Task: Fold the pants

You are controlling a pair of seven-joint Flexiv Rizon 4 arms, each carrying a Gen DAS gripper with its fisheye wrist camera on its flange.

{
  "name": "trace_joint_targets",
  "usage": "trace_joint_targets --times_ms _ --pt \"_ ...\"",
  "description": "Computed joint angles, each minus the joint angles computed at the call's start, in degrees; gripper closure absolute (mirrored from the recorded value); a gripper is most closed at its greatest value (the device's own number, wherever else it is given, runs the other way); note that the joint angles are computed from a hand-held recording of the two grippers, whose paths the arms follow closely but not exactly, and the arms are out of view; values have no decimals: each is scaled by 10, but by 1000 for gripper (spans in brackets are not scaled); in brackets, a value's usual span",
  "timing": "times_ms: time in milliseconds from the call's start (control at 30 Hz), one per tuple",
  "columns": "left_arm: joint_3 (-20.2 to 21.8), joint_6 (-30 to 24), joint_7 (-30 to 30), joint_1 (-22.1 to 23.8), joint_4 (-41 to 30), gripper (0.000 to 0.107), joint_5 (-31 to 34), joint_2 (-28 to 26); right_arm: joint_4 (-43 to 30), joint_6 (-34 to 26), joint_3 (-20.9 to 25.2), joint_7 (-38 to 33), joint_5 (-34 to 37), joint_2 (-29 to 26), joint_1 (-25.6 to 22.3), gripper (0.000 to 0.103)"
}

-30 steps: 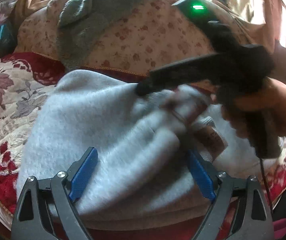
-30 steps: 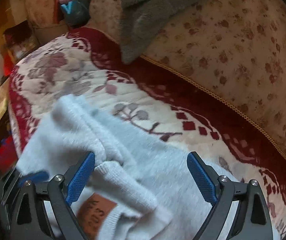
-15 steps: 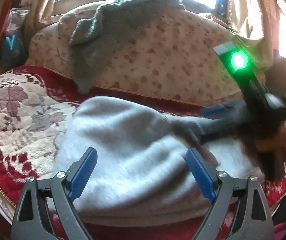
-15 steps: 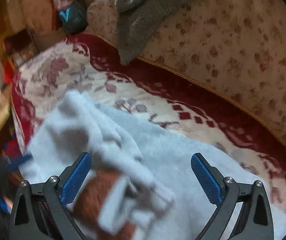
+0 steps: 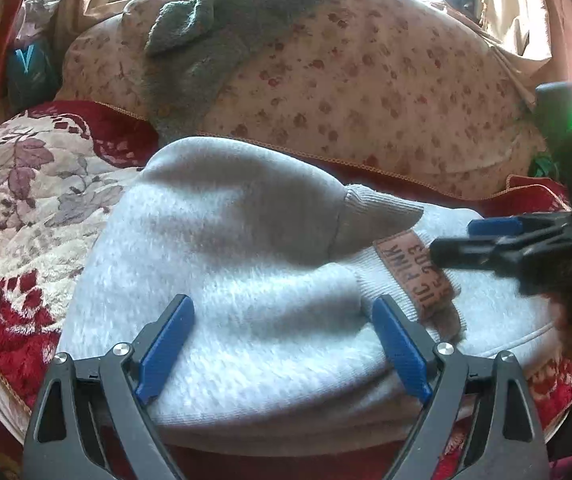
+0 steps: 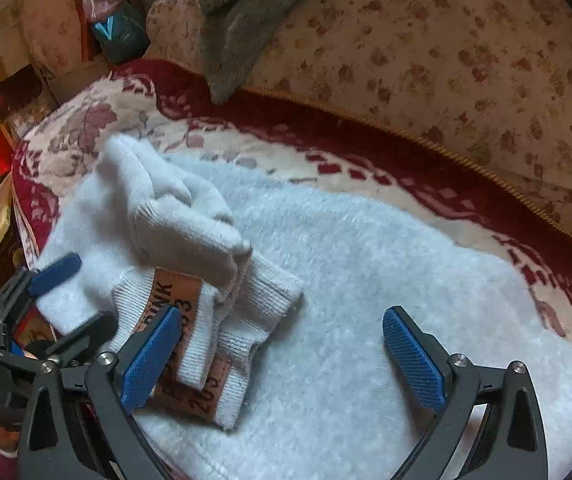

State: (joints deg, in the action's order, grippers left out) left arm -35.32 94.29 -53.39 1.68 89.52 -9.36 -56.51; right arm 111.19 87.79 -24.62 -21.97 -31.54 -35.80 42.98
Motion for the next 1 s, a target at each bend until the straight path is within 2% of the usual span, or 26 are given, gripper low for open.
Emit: trace_joint_targets --times_ms 67,167,300,400,500,700,833,933,1000 --pt "-5 1 0 4 3 17 1 1 20 23 -36 12 -3 10 30 1" --pt "-35 10 3 24 21 17 11 2 65 69 -106 16 15 24 90 1" --pt "-5 16 -9 -5 26 16 16 25 142 163 -157 13 82 41 144 1" --pt "13 15 -16 -30 23 15 18 37 186 211 -170 -1 133 55 170 1" --pt "10 5 -15 -46 16 11 18 40 228 251 -169 -21 178 74 190 1" --pt "-5 -32 -5 -71 -8 10 -2 32 306 275 -190 -67 280 108 270 0" --pt "-18 -80 9 -83 -32 10 -35 24 350 325 -139 -68 332 115 257 0" --pt "-23 -132 36 -99 -64 10 -60 15 372 379 -68 -41 366 101 211 0" --pt "-12 -179 52 -119 -94 9 -73 9 382 421 -9 -10 383 78 163 0"
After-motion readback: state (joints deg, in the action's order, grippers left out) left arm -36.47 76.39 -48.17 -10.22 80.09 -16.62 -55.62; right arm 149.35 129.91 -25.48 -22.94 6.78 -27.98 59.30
